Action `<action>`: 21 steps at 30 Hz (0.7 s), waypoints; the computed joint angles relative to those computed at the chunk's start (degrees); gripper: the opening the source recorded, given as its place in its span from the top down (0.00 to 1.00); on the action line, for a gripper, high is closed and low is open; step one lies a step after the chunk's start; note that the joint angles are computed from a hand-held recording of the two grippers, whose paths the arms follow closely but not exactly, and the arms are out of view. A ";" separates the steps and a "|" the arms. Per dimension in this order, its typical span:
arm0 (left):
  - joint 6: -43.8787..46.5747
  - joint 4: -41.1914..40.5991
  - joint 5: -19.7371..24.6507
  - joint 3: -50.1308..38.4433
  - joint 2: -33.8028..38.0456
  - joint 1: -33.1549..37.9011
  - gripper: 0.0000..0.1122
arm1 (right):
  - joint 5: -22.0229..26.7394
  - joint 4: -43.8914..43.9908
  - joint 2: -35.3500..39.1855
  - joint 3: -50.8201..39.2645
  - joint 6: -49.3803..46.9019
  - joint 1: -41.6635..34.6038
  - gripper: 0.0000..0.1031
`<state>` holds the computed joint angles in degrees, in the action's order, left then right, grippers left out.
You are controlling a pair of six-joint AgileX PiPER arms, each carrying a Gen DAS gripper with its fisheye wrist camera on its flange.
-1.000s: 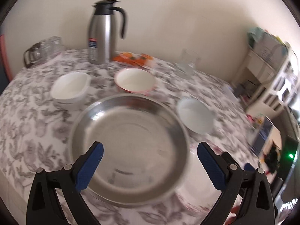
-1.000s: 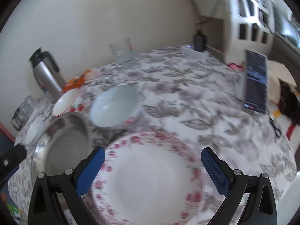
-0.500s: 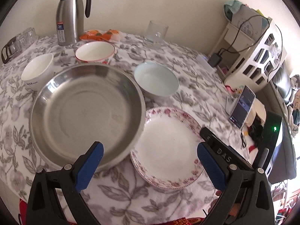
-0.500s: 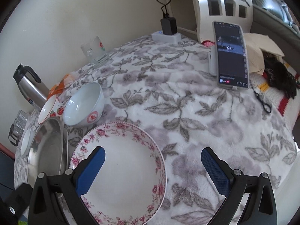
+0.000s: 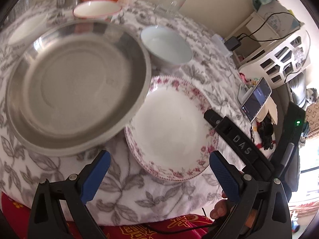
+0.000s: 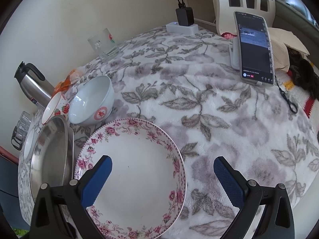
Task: Organize plates and bowls
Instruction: 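Open the left gripper and move the right tool to the pink-rose plate rim, then close the right gripper on the pink-rose plate rim and lift it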
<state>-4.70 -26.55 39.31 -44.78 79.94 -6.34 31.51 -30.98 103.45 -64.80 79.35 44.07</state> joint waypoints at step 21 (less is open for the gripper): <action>-1.36 -3.23 -7.28 3.00 7.45 3.18 0.62 | -4.38 7.09 2.43 0.76 -6.18 -2.47 0.42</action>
